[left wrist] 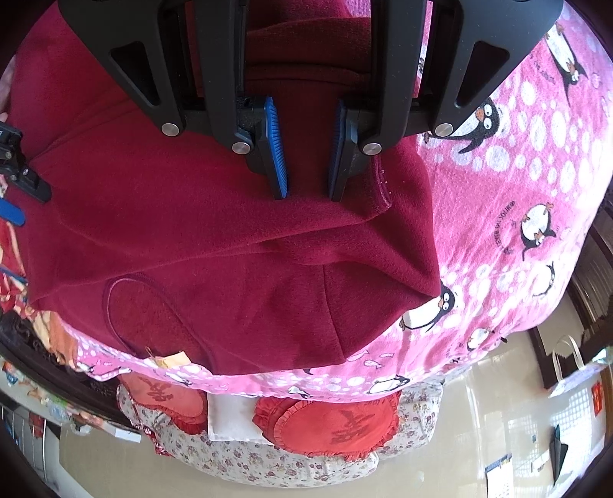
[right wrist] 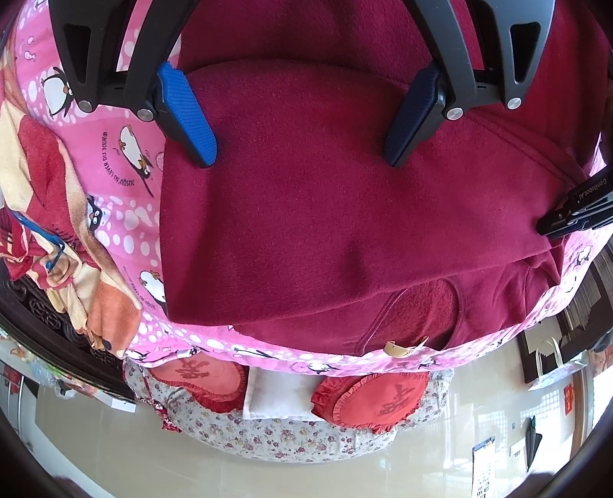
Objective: Fold small clothes
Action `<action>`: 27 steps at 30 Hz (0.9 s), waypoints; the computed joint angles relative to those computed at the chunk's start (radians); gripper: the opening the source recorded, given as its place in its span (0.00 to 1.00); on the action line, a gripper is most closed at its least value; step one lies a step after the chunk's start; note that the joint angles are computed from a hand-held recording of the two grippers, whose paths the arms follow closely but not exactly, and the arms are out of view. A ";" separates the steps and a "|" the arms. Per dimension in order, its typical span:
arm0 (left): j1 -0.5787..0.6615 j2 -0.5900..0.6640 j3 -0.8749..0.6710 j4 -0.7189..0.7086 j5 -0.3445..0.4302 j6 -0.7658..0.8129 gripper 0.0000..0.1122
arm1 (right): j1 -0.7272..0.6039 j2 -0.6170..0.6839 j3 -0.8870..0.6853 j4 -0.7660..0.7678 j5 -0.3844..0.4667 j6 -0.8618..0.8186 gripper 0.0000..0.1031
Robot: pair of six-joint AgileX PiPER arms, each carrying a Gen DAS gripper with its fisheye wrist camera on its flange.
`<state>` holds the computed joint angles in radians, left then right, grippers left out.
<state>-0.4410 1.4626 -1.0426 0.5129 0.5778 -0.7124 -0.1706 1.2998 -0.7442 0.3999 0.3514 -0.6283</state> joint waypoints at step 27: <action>-0.064 0.037 -0.025 0.162 0.078 -0.126 0.23 | 0.005 -0.001 -0.001 -0.021 -0.002 0.024 0.86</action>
